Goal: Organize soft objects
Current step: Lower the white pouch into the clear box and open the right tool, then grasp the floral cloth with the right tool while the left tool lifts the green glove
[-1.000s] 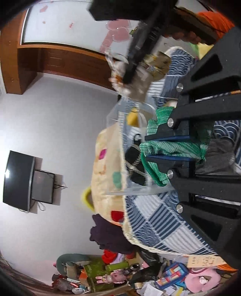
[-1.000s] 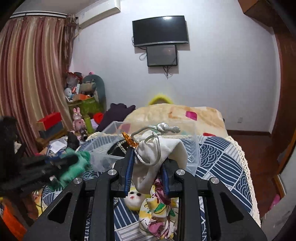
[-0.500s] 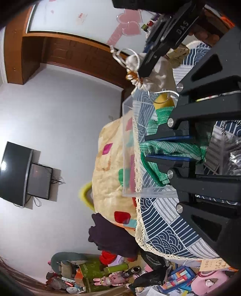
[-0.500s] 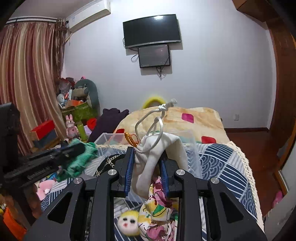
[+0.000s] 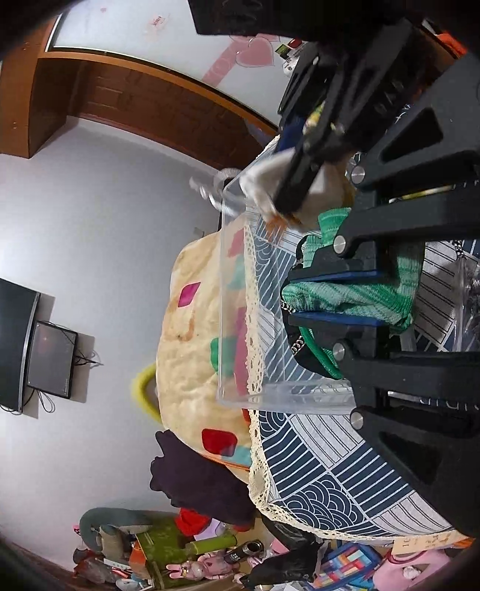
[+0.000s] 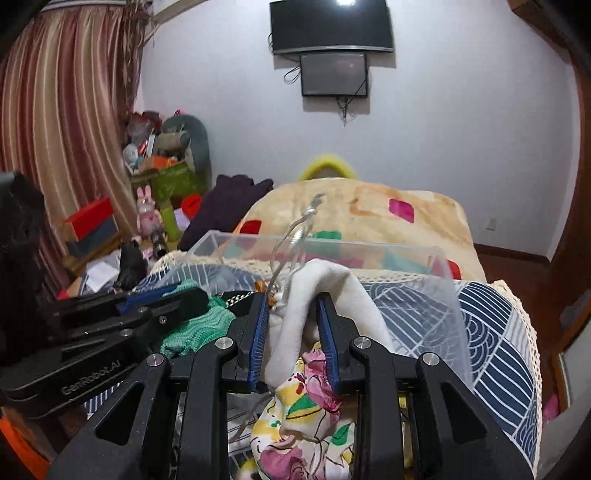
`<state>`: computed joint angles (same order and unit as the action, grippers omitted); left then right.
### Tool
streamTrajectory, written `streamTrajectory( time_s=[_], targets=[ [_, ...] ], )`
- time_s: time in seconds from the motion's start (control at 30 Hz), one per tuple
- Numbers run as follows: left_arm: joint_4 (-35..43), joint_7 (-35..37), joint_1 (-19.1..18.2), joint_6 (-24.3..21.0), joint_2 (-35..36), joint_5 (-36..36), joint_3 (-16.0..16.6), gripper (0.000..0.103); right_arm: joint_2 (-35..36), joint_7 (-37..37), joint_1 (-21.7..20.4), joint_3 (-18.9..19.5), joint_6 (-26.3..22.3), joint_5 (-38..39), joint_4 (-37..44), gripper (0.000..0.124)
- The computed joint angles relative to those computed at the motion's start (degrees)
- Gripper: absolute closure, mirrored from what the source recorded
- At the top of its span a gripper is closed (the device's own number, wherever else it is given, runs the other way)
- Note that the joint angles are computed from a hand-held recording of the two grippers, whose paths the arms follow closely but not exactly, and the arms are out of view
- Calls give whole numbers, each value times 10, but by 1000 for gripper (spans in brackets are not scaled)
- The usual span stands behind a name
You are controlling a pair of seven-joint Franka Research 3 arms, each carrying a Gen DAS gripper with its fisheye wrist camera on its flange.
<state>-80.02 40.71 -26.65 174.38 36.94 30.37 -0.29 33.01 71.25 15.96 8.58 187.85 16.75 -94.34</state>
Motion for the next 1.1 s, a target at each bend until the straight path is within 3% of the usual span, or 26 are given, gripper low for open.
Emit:
streamTrajectory(
  time_s=[0.07, 0.17, 0.2, 0.3, 0.53, 0.67, 0.73, 0.87, 0.93, 1.03, 1.1],
  targets=[
    [-3, -1, -2, -3, -3, 1, 1, 90, 2, -5, 9, -11, -15, -7, 7, 97],
    [-9, -5, -2, -2, -9, 1, 3, 90, -4, -9, 26, -29, -22, -12, 4, 82],
    [-14, -4, 3, 3, -12, -1, -2, 90, -8, -14, 18, -19, -18, -12, -2, 77],
    [-24, 10, 22, 15, -17, -15, -25, 88, -23, -37, -54, 64, 11, -15, -32, 60],
    [-48, -3, -3, 31, -39, -7, 6, 88, -60, -12, -149, 156, 87, -76, -110, 56],
    [-61, -14, -21, 40, -52, 8, 25, 84, -75, 24, -153, 147, 110, -96, -138, 56],
    [-65, -39, -52, 35, -58, 32, 63, 79, -80, 32, -126, 113, 112, -86, -145, 56],
    [-80, -94, -90, 32, -71, 94, 107, 67, -84, 69, -132, 106, 106, -113, -165, 56],
    [-88, -116, -95, 31, -77, 119, 114, 61, -87, 82, -124, 92, 105, -118, -174, 56],
    [-105, -151, -98, 32, -90, 152, 120, 58, -91, 113, -157, 117, 98, -153, -191, 56],
    [-118, -182, -102, 41, -99, 178, 128, 53, -94, 124, -158, 114, 96, -162, -200, 56]
  ],
)
